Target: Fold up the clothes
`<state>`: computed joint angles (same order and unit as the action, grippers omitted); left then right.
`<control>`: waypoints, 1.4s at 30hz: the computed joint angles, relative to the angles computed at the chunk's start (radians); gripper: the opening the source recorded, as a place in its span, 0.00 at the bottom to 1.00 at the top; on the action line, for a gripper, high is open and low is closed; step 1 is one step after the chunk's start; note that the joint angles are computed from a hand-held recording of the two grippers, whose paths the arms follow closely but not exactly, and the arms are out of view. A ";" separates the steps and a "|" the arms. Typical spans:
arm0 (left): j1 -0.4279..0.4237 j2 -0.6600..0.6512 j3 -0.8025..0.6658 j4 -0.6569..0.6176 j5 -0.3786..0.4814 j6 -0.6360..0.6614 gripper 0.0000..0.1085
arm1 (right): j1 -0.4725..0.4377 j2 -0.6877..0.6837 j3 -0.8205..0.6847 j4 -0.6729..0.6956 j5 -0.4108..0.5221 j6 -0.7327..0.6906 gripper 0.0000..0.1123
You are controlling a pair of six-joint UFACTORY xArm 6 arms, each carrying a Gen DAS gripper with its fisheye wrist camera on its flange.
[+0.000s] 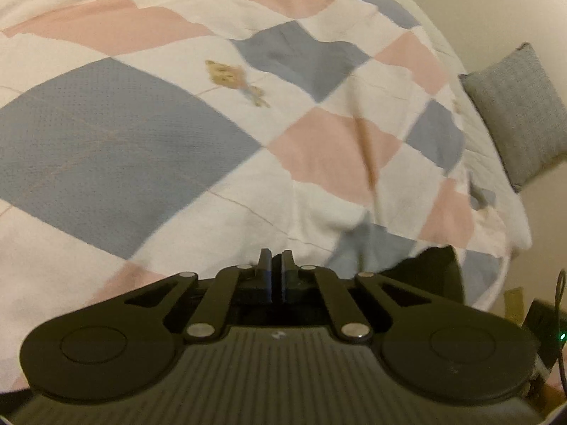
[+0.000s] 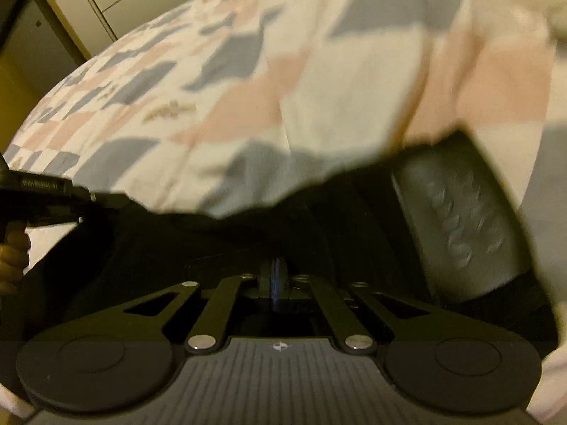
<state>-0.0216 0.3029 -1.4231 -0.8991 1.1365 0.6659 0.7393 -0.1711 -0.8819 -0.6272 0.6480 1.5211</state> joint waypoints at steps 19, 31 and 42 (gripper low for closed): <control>-0.012 0.018 -0.050 0.088 0.029 -0.011 0.02 | -0.258 -0.265 0.235 0.122 -0.132 -0.032 0.12; -0.109 -0.092 0.137 0.237 -0.432 0.041 0.01 | -0.157 -0.208 0.176 -0.098 0.136 0.199 0.24; -0.020 -0.437 0.450 0.200 -0.214 0.246 0.11 | 0.091 -0.212 0.137 -0.114 0.124 0.201 0.40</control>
